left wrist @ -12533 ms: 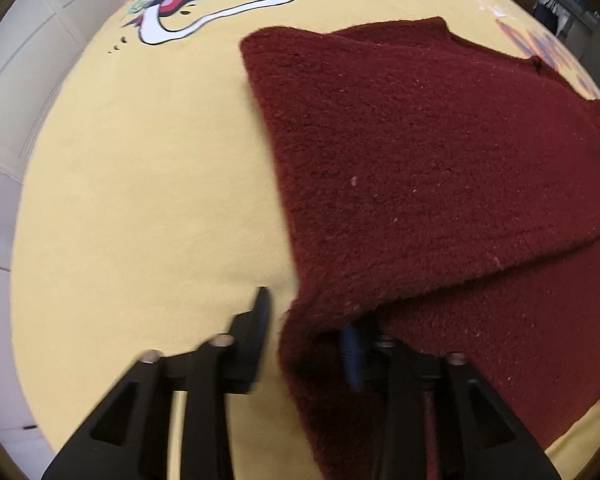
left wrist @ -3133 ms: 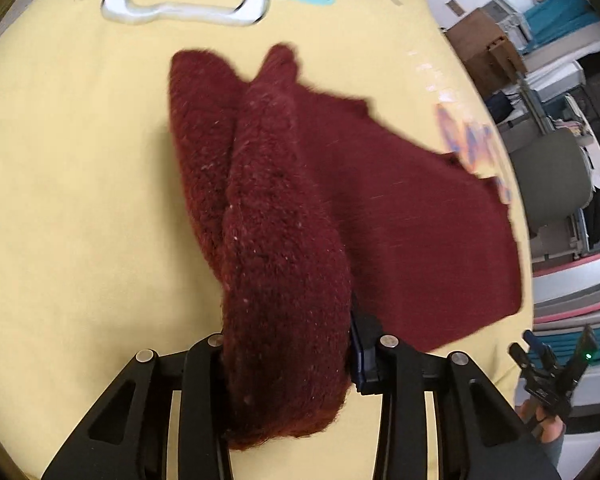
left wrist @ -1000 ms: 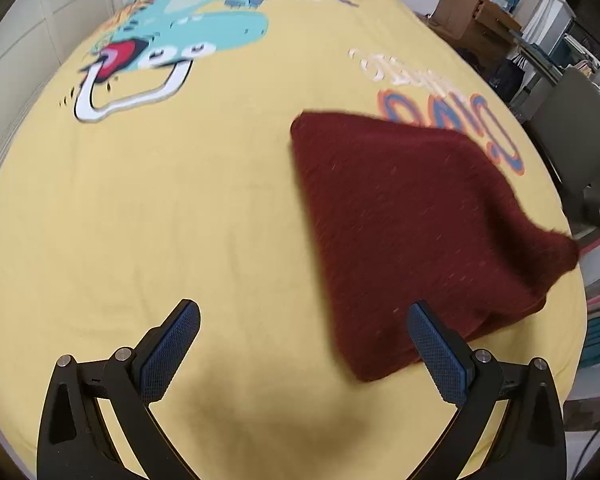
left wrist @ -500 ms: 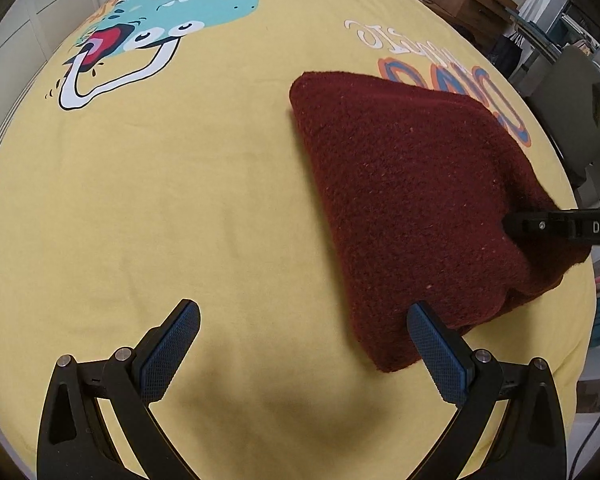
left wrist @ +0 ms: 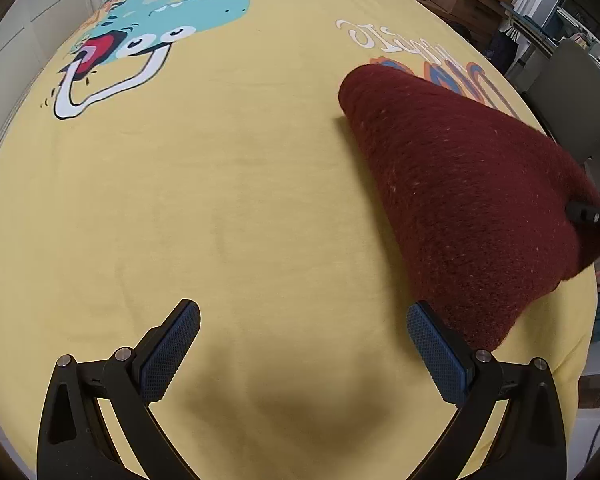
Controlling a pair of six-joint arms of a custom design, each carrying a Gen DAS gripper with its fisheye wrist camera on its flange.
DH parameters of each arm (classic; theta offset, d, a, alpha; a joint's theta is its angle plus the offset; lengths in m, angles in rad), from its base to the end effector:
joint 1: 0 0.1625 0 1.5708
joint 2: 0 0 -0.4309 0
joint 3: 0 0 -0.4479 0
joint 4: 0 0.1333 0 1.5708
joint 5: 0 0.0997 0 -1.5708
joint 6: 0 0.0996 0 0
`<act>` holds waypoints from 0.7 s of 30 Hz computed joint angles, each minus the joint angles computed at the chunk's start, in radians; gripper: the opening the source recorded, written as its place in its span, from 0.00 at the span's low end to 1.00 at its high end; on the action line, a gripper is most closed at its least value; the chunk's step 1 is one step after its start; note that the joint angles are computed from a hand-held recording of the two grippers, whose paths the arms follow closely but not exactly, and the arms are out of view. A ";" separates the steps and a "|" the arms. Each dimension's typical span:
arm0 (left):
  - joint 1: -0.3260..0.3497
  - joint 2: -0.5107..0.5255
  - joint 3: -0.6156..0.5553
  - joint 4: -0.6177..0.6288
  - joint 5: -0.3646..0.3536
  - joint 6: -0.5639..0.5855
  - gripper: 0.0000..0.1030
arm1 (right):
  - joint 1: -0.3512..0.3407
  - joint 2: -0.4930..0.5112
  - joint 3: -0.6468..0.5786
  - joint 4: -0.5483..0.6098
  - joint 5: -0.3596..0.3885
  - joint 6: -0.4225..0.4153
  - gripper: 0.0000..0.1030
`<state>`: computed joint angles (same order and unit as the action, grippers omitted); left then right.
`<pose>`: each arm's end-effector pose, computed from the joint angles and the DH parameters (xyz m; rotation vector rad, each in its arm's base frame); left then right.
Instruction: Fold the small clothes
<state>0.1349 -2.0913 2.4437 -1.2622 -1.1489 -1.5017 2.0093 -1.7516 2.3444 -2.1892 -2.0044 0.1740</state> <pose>-0.2035 -0.2033 0.2488 0.0978 2.4168 -0.4296 0.2509 -0.3197 0.2483 0.3521 -2.7050 0.2144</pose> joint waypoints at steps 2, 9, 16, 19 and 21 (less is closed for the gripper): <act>0.005 0.008 0.005 -0.021 -0.005 0.006 0.99 | -0.024 -0.001 0.016 0.018 -0.002 0.003 0.19; 0.019 0.030 0.002 -0.057 -0.008 0.028 0.99 | -0.058 0.006 0.060 0.035 -0.037 0.002 0.33; 0.039 0.080 -0.031 -0.091 0.017 0.055 0.99 | -0.011 0.014 0.022 0.085 -0.137 0.041 0.78; 0.053 0.111 -0.046 -0.114 0.023 0.081 0.99 | -0.003 0.009 0.010 0.104 -0.138 0.034 0.78; 0.066 0.134 -0.060 -0.131 0.032 0.102 0.99 | 0.009 0.007 0.005 0.103 -0.150 0.034 0.78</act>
<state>0.2008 -1.9578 2.3840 -1.3934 -1.1172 -1.3993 2.0180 -1.7444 2.3489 -2.0864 -2.1547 0.2082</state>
